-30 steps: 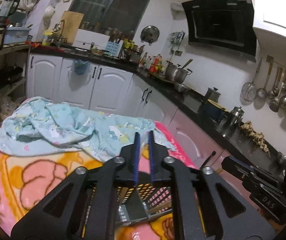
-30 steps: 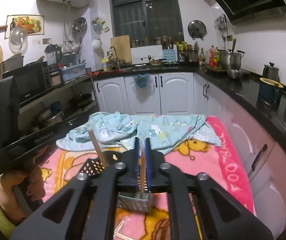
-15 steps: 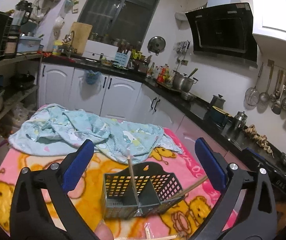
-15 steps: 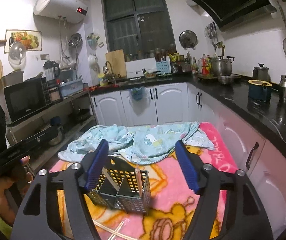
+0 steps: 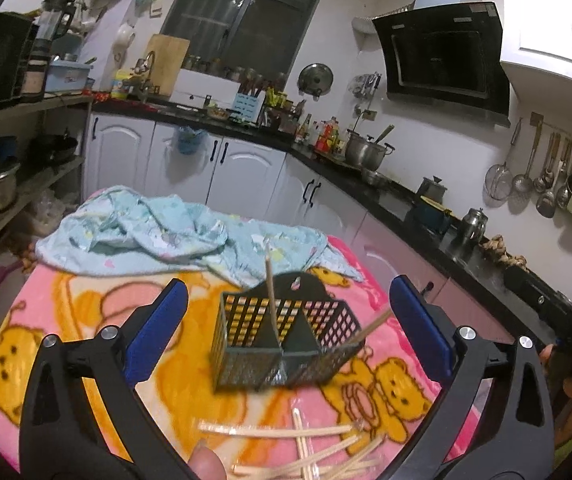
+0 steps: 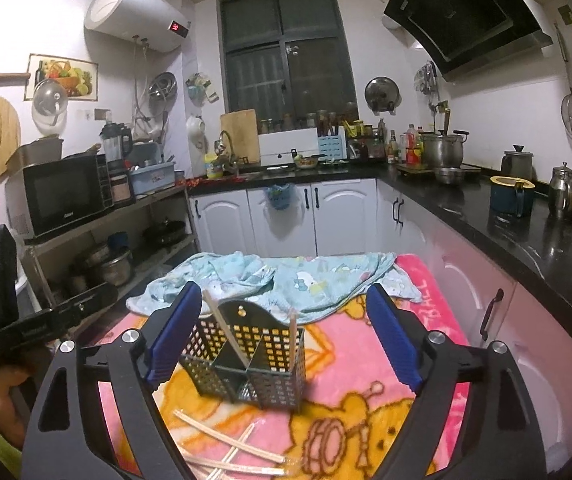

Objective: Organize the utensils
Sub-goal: 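Withdraw both tools from the caddy back toward the chopstick pile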

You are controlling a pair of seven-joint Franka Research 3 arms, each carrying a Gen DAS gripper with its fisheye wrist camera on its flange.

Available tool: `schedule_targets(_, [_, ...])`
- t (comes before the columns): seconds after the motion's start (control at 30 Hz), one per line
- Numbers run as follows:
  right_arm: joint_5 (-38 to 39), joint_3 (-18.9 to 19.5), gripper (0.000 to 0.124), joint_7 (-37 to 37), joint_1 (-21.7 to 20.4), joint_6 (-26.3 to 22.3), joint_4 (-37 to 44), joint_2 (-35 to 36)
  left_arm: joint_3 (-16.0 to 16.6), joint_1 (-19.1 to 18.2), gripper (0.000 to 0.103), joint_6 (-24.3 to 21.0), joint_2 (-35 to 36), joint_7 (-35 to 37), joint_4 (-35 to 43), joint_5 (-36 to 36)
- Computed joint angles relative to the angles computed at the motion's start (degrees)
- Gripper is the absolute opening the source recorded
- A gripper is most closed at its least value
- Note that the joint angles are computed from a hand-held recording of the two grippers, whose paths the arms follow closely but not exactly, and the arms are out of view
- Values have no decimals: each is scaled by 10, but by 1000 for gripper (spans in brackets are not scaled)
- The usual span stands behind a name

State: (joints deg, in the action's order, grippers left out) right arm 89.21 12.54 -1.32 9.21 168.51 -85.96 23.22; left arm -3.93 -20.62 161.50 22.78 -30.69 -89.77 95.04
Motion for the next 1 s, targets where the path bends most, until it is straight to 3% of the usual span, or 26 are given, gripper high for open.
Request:
schedule_targets(0.43, [23, -20, 83, -56, 21, -6, -90, -53, -30, 17, 93, -38, -72, -40, -121, 21])
schedule_targets(1.0, [6, -30, 83, -56, 36, 3, -153, -66, -51, 38, 93, -30, -101, -34, -208, -9])
